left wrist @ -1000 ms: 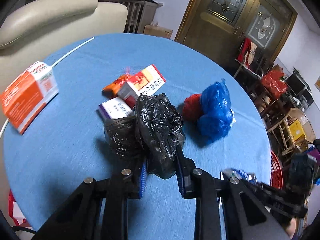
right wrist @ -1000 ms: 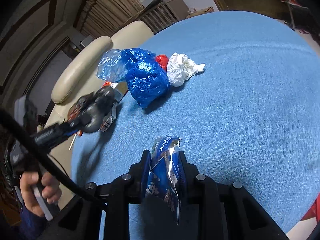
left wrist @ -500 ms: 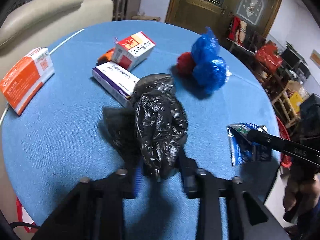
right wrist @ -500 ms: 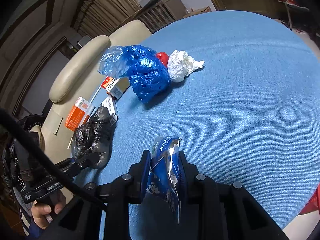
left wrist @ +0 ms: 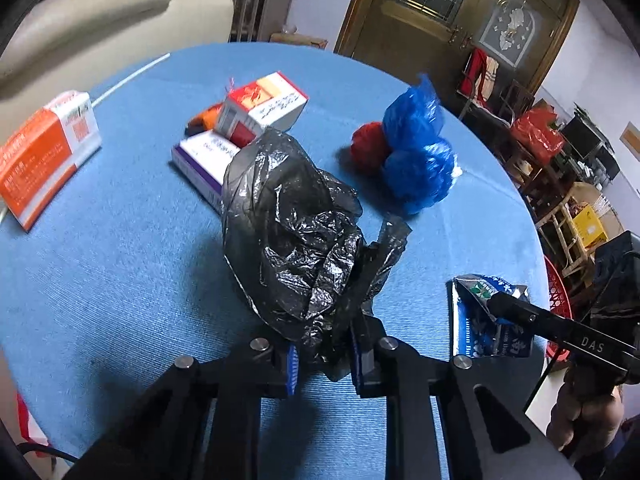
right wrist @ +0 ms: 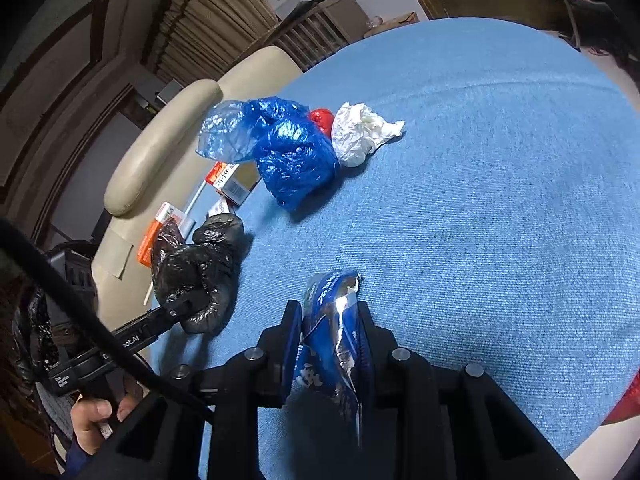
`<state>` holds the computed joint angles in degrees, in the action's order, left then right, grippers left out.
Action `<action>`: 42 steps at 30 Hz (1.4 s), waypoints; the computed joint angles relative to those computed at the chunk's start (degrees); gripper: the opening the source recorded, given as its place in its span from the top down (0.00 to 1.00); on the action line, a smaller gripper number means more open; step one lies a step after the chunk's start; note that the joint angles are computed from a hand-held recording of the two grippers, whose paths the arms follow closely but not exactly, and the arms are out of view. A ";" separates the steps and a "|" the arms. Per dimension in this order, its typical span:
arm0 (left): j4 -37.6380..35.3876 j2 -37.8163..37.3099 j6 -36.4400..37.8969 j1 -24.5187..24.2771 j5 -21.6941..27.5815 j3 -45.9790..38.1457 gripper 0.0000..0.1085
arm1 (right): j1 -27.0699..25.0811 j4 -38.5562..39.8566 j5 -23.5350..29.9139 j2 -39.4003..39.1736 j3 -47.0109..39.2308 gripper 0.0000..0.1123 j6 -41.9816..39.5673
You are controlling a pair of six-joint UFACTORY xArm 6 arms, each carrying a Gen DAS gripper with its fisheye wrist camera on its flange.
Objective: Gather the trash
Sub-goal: 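Lift the black bag with the left tool and carry both items toward the wastebasket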
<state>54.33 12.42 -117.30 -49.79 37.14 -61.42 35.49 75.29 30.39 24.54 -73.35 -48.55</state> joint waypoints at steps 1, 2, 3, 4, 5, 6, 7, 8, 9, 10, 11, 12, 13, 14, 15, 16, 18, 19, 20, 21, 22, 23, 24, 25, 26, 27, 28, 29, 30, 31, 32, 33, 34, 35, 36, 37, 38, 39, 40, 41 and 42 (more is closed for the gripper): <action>-0.40 -0.02 0.73 -0.47 1.06 -0.62 0.81 | -0.32 0.86 0.14 -0.37 0.41 0.75 -0.58; -0.76 0.04 1.36 -0.96 2.00 -1.33 0.81 | -0.58 1.43 0.27 -0.66 0.67 0.75 -0.93; -1.10 0.05 1.85 -1.30 2.80 -1.90 0.81 | -0.89 2.18 0.39 -1.00 1.00 0.75 -1.45; -1.49 0.07 2.41 -1.70 3.87 -2.68 0.81 | -1.25 2.95 0.56 -1.41 1.36 0.75 -2.02; -1.76 0.17 3.14 -2.03 4.88 -3.59 0.81 | -1.53 3.52 0.70 -1.76 1.64 0.75 -2.41; -2.11 0.44 4.07 -2.16 5.67 -4.55 0.81 | -1.89 4.30 0.97 -2.18 1.97 0.75 -2.97; -2.64 0.71 5.00 -2.25 6.73 -5.55 0.81 | -2.32 5.25 1.22 -2.76 2.45 0.75 -3.65; -3.14 1.16 5.99 -2.61 8.20 -6.89 0.81 | -2.50 5.73 1.30 -3.14 2.69 0.75 -3.92; -3.30 1.41 6.54 -2.75 8.88 -7.67 0.81 | -2.80 6.38 1.42 -3.57 3.05 0.75 -4.39; -3.46 1.68 7.01 -2.87 9.52 -8.46 0.81 | -3.27 7.32 1.56 -4.30 3.68 0.75 -5.13; -3.27 1.54 7.02 -2.79 9.62 -8.48 0.81 | -3.46 7.73 1.53 -4.75 4.02 0.75 -5.43; -3.07 1.70 6.97 -2.90 9.80 -9.01 0.81 | -3.62 8.30 1.43 -5.34 4.52 0.75 -5.79; -2.84 1.87 6.93 -3.00 9.90 -9.51 0.81 | -3.87 8.93 1.42 -6.00 5.16 0.75 -6.24; -2.53 2.12 6.96 -3.13 10.22 -10.08 0.81 | -4.20 9.58 1.41 -6.55 5.69 0.75 -6.69; -2.26 2.11 6.94 -3.25 10.52 -10.21 0.81 | -4.41 9.90 1.25 -6.99 6.11 0.75 -6.82; -2.15 2.22 7.19 -3.44 10.82 -10.54 0.81 | -4.75 9.76 1.17 -7.41 6.58 0.75 -6.51; -2.10 2.37 7.60 -3.60 11.23 -10.86 0.81 | -4.83 6.30 0.62 -7.55 6.76 0.73 -3.86; -2.17 2.41 7.66 -3.76 11.46 -10.95 0.81 | -4.26 2.06 -1.08 -7.51 6.77 0.72 -0.62; -2.37 2.39 7.65 -3.95 11.52 -10.94 0.81 | -3.92 -0.07 -2.12 -7.29 6.71 0.69 0.76; -2.55 2.52 7.60 -4.06 11.65 -11.08 0.81 | -3.48 -1.95 -2.95 -6.95 6.48 0.45 1.49; -2.79 2.58 7.66 -4.06 11.74 -11.13 0.81 | -3.19 -2.01 -3.31 -6.66 6.25 0.29 1.07; -3.05 2.37 7.56 -4.10 11.65 -10.74 0.81 | -2.80 -0.99 -4.13 -6.55 6.17 0.22 -0.11; -3.34 2.24 7.63 -4.18 11.76 -10.63 0.81 | -2.47 0.68 -4.23 -6.53 6.02 0.22 -2.35; -3.48 2.02 7.53 -4.28 11.98 -10.32 0.81 | -2.18 1.18 -3.71 -6.56 5.79 0.22 -4.16; -3.59 1.93 7.47 -4.39 12.19 -10.21 0.81 | -1.26 -0.01 -4.65 -6.37 5.45 0.22 -4.80; -3.72 1.91 7.47 -4.33 12.24 -10.16 0.81 | -0.23 -2.65 -6.05 -5.82 4.99 0.23 -3.76; -3.82 1.76 7.38 -4.29 12.25 -9.95 0.81 | 0.47 -5.11 -6.53 -5.03 4.26 0.30 -2.21; -3.87 1.64 7.32 -4.26 12.30 -9.83 0.81 | 0.82 -6.78 -5.44 -3.99 3.20 0.45 -1.25; -3.87 1.56 7.30 -4.29 12.42 -9.80 0.81 | 1.16 -9.72 -4.58 -2.90 2.19 0.79 1.02; -3.81 1.53 7.25 -4.35 12.62 -9.86 0.81 | 1.68 -11.89 -4.55 -2.07 1.59 0.78 2.58; -3.68 1.43 7.16 -4.44 12.84 -9.86 0.81 | 1.99 -11.66 -4.81 -2.11 1.55 0.79 1.96; -3.52 1.56 6.94 -4.67 13.09 -10.04 0.81 | 2.43 -13.03 -5.34 -2.50 1.72 0.80 2.42; -3.36 1.48 6.85 -4.78 13.26 -10.03 0.81 | 2.90 -12.38 -6.51 -3.43 2.46 0.80 1.71; -3.13 1.38 6.76 -4.90 13.49 -10.11 0.81 | 3.13 -11.61 -7.04 -3.96 2.87 0.80 1.50; -2.84 1.37 6.57 -4.95 13.52 -10.22 0.81 | 2.90 -10.60 -6.63 -4.51 3.15 0.80 1.01; -2.54 1.39 6.39 -5.05 13.62 -10.43 0.81 | 2.47 -8.04 -6.35 -5.30 3.67 0.80 -0.34; -2.29 1.61 6.35 -5.20 13.82 -10.91 0.81 | 2.20 -6.29 -6.49 -5.89 4.12 0.80 -1.11; -2.21 1.83 6.49 -5.29 13.94 -11.40 0.81 | 1.65 -4.44 -6.34 -6.65 4.68 0.80 -1.88; -2.04 1.93 6.66 -5.26 13.80 -11.66 0.81 | 0.94 -1.91 -6.08 -7.58 5.45 0.80 -3.03; -1.81 2.32 6.96 -5.35 13.81 -12.38 0.81 | 0.29 -0.23 -5.89 -8.08 5.83 0.80 -3.78; -1.74 2.71 7.28 -5.43 13.94 -13.02 0.81 | -0.24 1.20 -5.73 -8.71 6.33 0.80 -4.26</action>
